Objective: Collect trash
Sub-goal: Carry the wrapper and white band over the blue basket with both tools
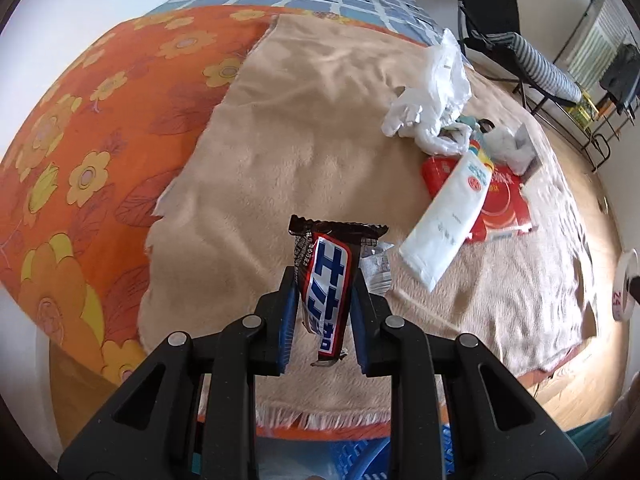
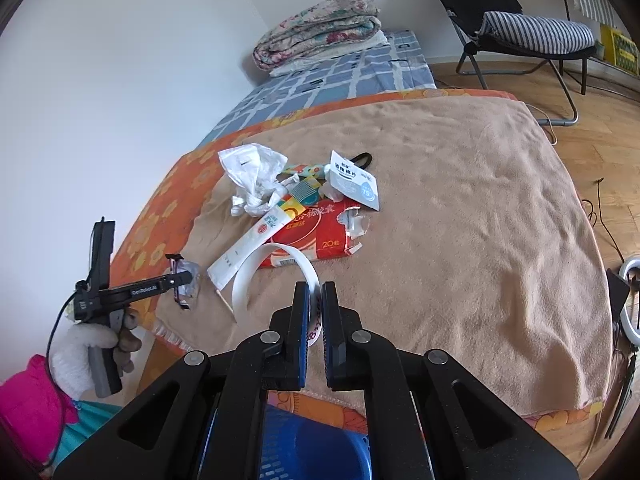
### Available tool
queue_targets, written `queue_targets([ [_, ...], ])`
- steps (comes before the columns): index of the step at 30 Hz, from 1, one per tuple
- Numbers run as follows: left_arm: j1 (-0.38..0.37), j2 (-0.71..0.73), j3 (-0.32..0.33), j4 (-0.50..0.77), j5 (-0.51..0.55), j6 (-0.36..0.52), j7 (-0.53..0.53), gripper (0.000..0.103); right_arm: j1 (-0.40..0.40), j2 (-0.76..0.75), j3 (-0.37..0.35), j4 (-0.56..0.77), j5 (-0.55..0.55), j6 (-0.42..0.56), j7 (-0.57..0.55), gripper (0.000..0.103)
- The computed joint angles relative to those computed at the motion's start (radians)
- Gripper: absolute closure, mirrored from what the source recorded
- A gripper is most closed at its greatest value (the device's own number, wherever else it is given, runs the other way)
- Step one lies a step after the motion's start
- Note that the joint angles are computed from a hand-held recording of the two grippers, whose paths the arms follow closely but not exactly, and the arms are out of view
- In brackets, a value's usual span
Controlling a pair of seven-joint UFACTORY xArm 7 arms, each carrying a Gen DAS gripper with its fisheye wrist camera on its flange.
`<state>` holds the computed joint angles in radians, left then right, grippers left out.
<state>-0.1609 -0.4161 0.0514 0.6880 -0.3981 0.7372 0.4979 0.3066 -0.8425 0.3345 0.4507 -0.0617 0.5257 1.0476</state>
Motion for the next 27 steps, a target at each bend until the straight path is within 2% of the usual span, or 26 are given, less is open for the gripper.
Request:
queue_targets([
  [5, 0.003, -0.082, 0.035, -0.053, -0.012, 0.065, 0.06, 0.079, 0.031, 0.015, 0.019, 0.0, 0.001, 0.023, -0.006, 0.098],
  [10, 0.008, -0.185, 0.048, -0.12, -0.011, 0.134, 0.094, 0.079, 0.102, 0.038, 0.039, -0.021, 0.032, 0.047, 0.011, 0.098],
  [14, 0.013, -0.275, 0.075, -0.172, -0.025, 0.222, 0.104, 0.079, 0.159, 0.071, 0.064, -0.026, 0.043, 0.061, 0.028, 0.098],
  [21, 0.013, -0.442, 0.077, -0.276, -0.023, 0.362, 0.108, 0.079, 0.254, 0.141, 0.084, -0.029, 0.067, 0.069, 0.063, 0.098],
  [27, -0.011, -0.578, 0.057, -0.355, -0.012, 0.467, 0.109, 0.079, 0.295, 0.19, 0.099, -0.013, 0.057, 0.069, 0.084, 0.098],
])
